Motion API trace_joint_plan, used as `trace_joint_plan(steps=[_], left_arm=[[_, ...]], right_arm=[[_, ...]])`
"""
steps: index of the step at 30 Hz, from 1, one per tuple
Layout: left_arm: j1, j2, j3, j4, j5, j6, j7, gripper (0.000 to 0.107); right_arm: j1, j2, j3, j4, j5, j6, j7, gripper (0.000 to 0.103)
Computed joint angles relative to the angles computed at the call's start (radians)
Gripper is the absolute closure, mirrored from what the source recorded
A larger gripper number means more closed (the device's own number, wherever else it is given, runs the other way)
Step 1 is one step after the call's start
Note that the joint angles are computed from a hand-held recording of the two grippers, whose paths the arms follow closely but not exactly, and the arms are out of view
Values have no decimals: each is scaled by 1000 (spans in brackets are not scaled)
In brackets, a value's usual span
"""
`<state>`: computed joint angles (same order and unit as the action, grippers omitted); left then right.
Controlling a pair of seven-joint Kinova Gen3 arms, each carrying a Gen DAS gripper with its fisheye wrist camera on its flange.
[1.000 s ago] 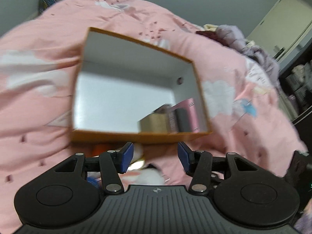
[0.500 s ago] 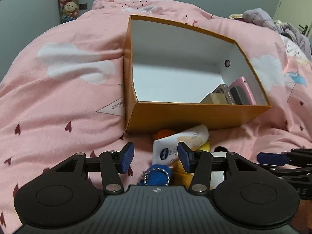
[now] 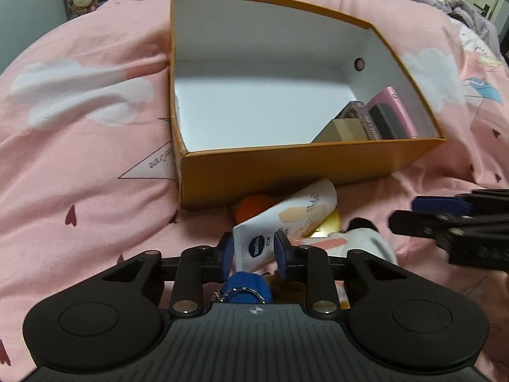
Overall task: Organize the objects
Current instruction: 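Grasp the white Vaseline lotion tube with the left tool, then lift the lotion tube with the left tool toward the orange box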
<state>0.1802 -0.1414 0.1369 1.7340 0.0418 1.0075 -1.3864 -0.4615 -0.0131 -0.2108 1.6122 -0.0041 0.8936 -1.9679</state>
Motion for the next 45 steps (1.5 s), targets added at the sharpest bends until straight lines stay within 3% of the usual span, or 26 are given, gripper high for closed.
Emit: trace_joint_plan(steps=[2,14,25,28,30,32,37,40,41,45], left_arm=[[-2,-10,-13,4,19,0,-20,88],[8,-29,-52,-8,194,-24,-213,89],[60,91,49,-69,50,-21,-138,95],[-12,92,169,-74,-50,-36,-67,93],[-78,70,253,-65,-98,-44,-69,85],[-109,66,273,-69,-81,-34,-68,80],[-74,88,97,-89,115,-3,-12,73],[-19,109,-42,-95,237,15,19,54],[-10,115,-75,-91,278,16,30,53],[-67,150,-83,-78,385,25,67,53]], right_arm=[[1,18,3,-15,3,17,-7,56],[39,66,36,-32,-109,29,49,58],[57,105,48,-37,-126,31,54,68],[62,115,51,-39,-129,34,54,69],[68,116,53,-35,-137,31,64,69],[71,116,54,-33,-137,31,63,69],[77,113,55,-30,-143,25,69,68],[73,110,53,-28,-132,23,71,68],[71,107,52,-26,-128,19,69,68],[65,98,51,-21,-106,8,65,67]])
